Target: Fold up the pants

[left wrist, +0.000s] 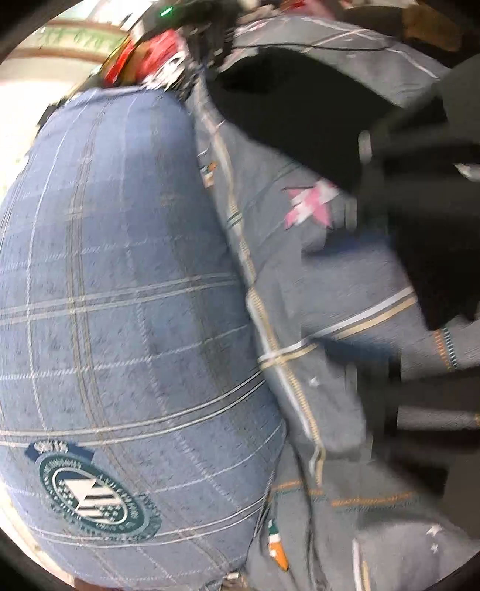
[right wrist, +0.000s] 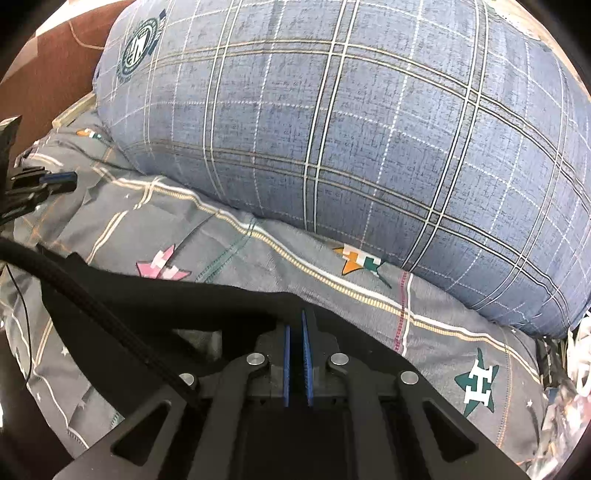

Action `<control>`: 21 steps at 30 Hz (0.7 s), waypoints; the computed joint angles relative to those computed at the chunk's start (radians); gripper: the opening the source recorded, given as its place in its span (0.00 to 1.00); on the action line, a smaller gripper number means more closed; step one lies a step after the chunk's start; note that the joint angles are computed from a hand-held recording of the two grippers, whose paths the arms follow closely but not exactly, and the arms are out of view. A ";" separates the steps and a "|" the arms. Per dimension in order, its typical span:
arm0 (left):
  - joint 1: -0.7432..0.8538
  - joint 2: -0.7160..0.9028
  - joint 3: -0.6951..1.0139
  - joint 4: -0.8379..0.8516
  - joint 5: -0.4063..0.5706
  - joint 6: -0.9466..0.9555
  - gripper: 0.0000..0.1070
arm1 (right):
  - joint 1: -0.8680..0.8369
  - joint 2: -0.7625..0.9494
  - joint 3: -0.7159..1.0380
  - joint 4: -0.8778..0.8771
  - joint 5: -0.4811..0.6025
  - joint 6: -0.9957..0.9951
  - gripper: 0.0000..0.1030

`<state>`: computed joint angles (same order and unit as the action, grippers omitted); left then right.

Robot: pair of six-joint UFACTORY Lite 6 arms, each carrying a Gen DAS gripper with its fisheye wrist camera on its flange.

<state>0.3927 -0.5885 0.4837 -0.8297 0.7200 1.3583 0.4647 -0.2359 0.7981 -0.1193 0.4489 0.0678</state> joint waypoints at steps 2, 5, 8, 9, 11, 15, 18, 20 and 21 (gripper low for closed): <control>0.035 -0.025 -0.057 0.012 0.027 0.055 0.57 | -0.003 -0.004 -0.023 0.030 -0.009 -0.021 0.06; 0.090 -0.034 -0.138 0.031 0.031 0.155 0.57 | -0.008 -0.005 -0.057 0.072 -0.033 -0.051 0.06; 0.063 0.038 -0.175 0.036 -0.045 0.209 0.57 | -0.016 0.003 -0.073 0.109 -0.048 -0.080 0.06; 0.054 0.042 -0.183 0.035 -0.057 0.214 0.57 | -0.021 0.003 -0.076 0.126 -0.048 -0.096 0.06; 0.037 0.050 -0.201 0.032 -0.071 0.236 0.57 | -0.025 0.000 -0.079 0.137 -0.045 -0.104 0.06; 0.071 0.026 -0.193 0.052 0.036 0.254 0.57 | -0.027 0.007 -0.068 0.121 -0.030 -0.093 0.06; 0.152 0.016 -0.167 0.050 0.163 0.290 0.57 | -0.036 0.010 -0.059 0.129 -0.024 -0.107 0.06; 0.157 0.013 -0.157 0.059 0.190 0.282 0.57 | -0.043 0.016 -0.055 0.144 -0.023 -0.128 0.06; 0.130 -0.008 -0.168 0.069 0.161 0.257 0.57 | -0.044 0.018 -0.055 0.144 -0.024 -0.129 0.06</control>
<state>0.5228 -0.5969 0.3158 -0.7609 0.8808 1.6155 0.4206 -0.2178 0.7435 0.0242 0.4250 -0.0617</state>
